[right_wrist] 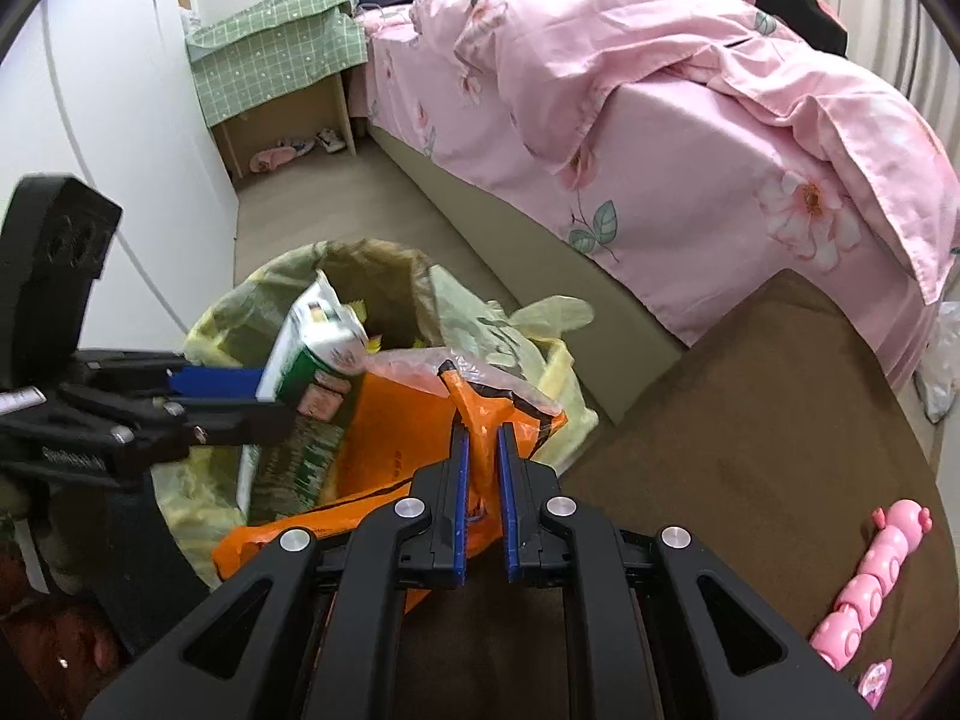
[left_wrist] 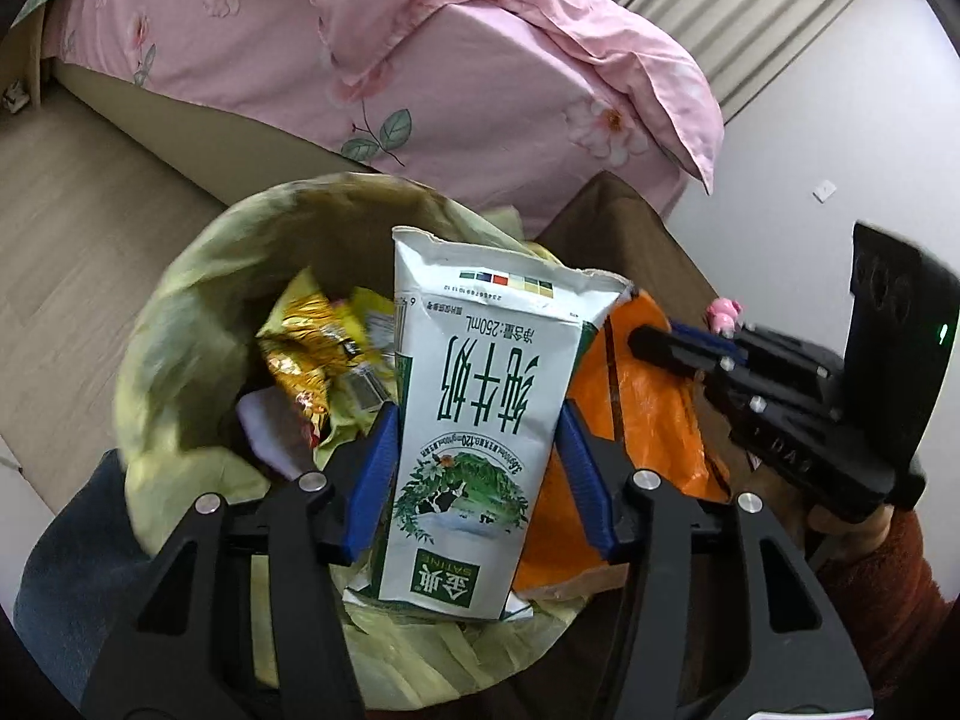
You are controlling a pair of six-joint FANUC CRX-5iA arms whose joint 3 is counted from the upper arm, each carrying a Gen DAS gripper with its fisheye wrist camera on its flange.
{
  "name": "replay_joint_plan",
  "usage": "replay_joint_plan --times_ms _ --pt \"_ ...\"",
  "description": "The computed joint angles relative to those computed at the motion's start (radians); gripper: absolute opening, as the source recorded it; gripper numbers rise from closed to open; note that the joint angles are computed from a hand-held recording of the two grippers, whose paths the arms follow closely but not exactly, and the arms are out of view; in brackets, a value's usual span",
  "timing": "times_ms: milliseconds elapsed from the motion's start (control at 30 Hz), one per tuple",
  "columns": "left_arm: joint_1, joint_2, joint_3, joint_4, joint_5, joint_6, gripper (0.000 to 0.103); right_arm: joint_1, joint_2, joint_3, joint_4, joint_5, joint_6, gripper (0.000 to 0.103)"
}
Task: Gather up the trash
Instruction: 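Lower both items into the bin and open both tools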
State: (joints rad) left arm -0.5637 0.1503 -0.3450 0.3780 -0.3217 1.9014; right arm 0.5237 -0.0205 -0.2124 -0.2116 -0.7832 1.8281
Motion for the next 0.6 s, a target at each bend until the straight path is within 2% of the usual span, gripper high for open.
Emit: replay_joint_plan --times_ms 100,167,267,367,500,600 --pt "0.005 -0.021 0.016 -0.097 -0.031 0.08 0.05 -0.019 -0.001 0.026 -0.085 -0.007 0.05 0.011" --pt "0.011 -0.038 0.034 -0.192 -0.061 0.174 0.05 -0.018 0.009 0.042 -0.114 -0.01 0.067 0.01" --pt "0.017 -0.053 0.034 -0.241 -0.081 0.221 0.05 -0.005 0.034 0.071 -0.133 -0.024 0.081 0.011" --pt "0.024 -0.058 0.016 -0.228 -0.075 0.217 0.05 0.002 0.059 0.095 -0.143 -0.042 0.082 0.011" --pt "0.027 -0.048 -0.047 -0.073 -0.013 0.081 0.05 0.0 0.086 0.112 -0.132 -0.071 0.071 0.011" --pt "0.021 -0.031 -0.013 -0.136 -0.034 0.128 0.05 -0.011 0.102 0.128 -0.146 -0.11 0.094 0.011"
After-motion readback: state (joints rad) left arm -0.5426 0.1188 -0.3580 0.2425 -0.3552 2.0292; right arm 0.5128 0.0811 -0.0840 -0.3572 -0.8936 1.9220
